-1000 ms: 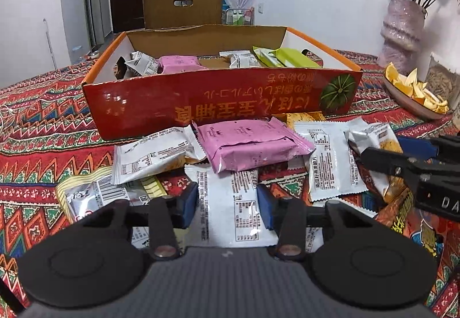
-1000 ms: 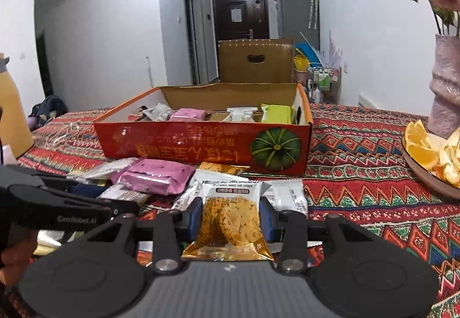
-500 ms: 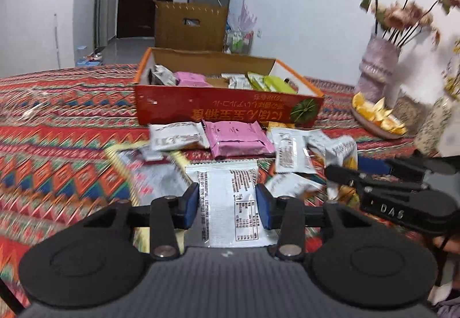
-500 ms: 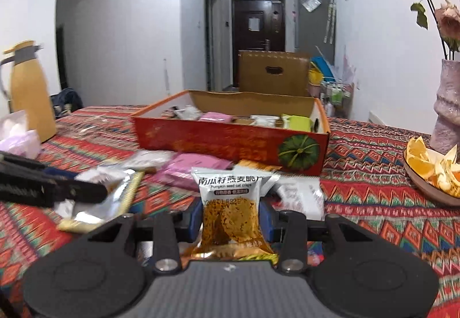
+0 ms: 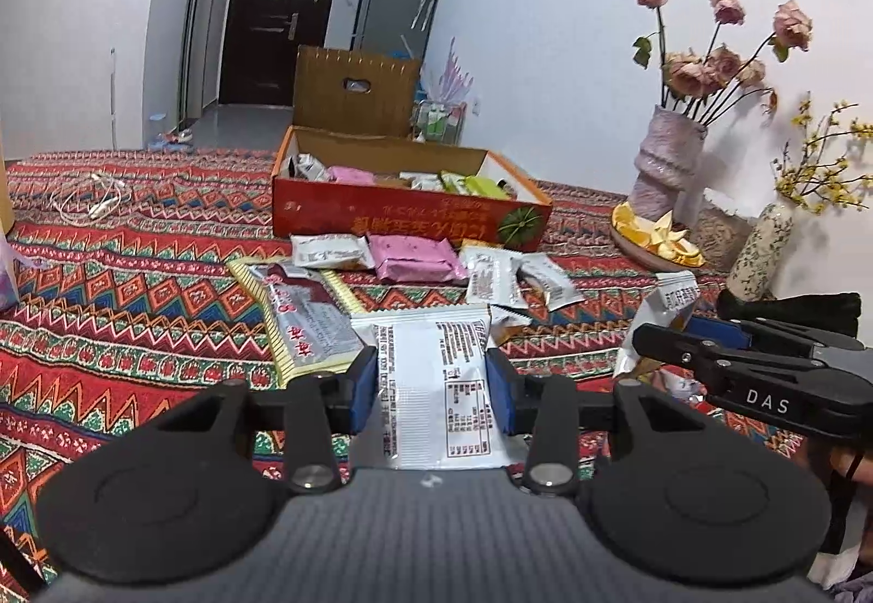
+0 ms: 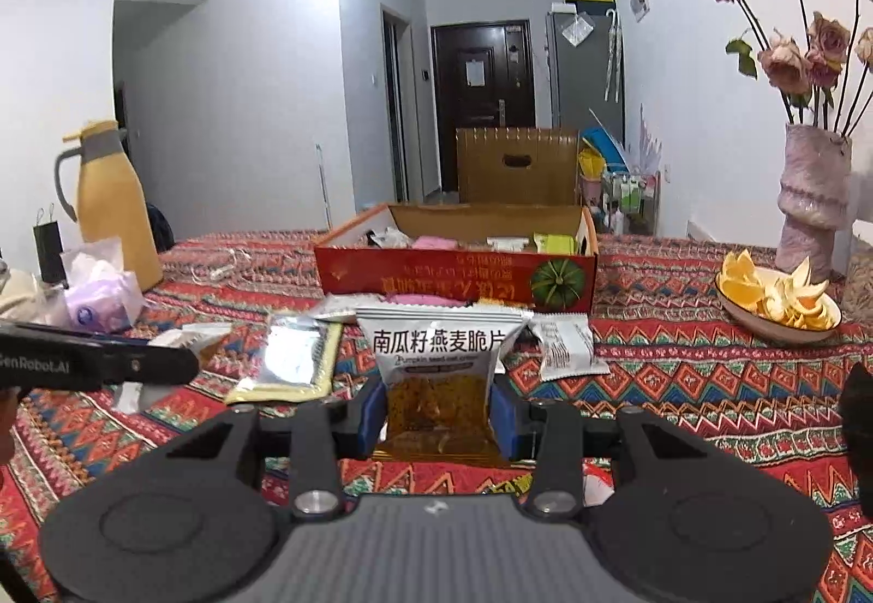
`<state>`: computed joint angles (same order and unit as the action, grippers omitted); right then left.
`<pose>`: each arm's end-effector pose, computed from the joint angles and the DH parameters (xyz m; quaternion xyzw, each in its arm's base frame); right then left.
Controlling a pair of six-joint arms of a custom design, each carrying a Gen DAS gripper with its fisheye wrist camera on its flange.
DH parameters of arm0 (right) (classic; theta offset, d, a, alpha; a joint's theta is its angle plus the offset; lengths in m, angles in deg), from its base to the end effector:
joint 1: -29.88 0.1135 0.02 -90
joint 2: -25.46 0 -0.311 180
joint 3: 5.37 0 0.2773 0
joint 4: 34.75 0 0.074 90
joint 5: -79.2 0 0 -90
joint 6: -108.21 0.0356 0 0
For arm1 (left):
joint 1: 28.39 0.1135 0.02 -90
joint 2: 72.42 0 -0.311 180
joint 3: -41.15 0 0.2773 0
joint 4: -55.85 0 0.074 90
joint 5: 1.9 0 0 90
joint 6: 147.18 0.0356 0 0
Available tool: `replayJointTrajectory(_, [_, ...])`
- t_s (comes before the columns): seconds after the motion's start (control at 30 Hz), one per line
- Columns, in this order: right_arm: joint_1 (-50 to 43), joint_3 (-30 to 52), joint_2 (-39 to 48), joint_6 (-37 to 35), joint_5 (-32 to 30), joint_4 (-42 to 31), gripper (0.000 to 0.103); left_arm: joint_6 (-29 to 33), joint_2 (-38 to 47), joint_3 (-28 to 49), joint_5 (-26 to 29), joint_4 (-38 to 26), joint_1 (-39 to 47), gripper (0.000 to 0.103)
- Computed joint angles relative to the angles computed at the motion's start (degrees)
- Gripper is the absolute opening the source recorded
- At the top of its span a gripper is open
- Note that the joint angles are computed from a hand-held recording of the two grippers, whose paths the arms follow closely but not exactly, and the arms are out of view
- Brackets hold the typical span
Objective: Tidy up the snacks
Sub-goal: 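Lift both held packets and carry them over the open cardboard box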
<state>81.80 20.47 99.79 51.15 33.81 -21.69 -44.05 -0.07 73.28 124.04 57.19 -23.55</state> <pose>0.1435 0.1426 0.1477 0.0360 0.8397 0.0372 0.5406 0.2185 -0.0025 0.1663 0.1948 0.8463 -0.2108 0.4488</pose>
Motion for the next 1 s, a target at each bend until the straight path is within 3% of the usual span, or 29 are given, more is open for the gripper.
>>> replayJointTrajectory(0.27, [-4.58, 0.36, -0.13, -3.77, -4.64, 2.85, 0.039, -1.14, 0.22, 1.9, -1.53, 2.12, -0.64, 0.042])
replayJointTrajectory(0.47, [-13.56, 3.45, 3.15, -12.91, -13.19, 8.02, 0.039, -3.27, 7.99, 9.02, -5.05, 6.33, -5.47, 0.042])
replayJointTrajectory(0.6, [-22.49, 8.23, 6.97, -19.19, -23.14, 10.3, 0.039, -4.37, 16.34, 18.82, -6.66, 6.39, -8.83, 0.042])
replayJointTrajectory(0.77, [-33.43, 21.44, 15.76, -25.24, -36.3, 5.97, 0.039, -4.01, 29.22, 35.87, -10.78, 2.81, -12.32, 0.042])
replayJointTrajectory(0.87, [-38.3, 30.4, 22.36, -27.21, -42.96, 2.91, 0.039, -5.12, 37.29, 47.82, -11.74, -2.35, -13.19, 0.042])
replayJointTrajectory(1.0, [-42.64, 43.69, 32.12, -28.6, -47.42, -2.48, 0.039, -6.74, 47.63, 63.59, -12.91, -8.65, -14.57, 0.042])
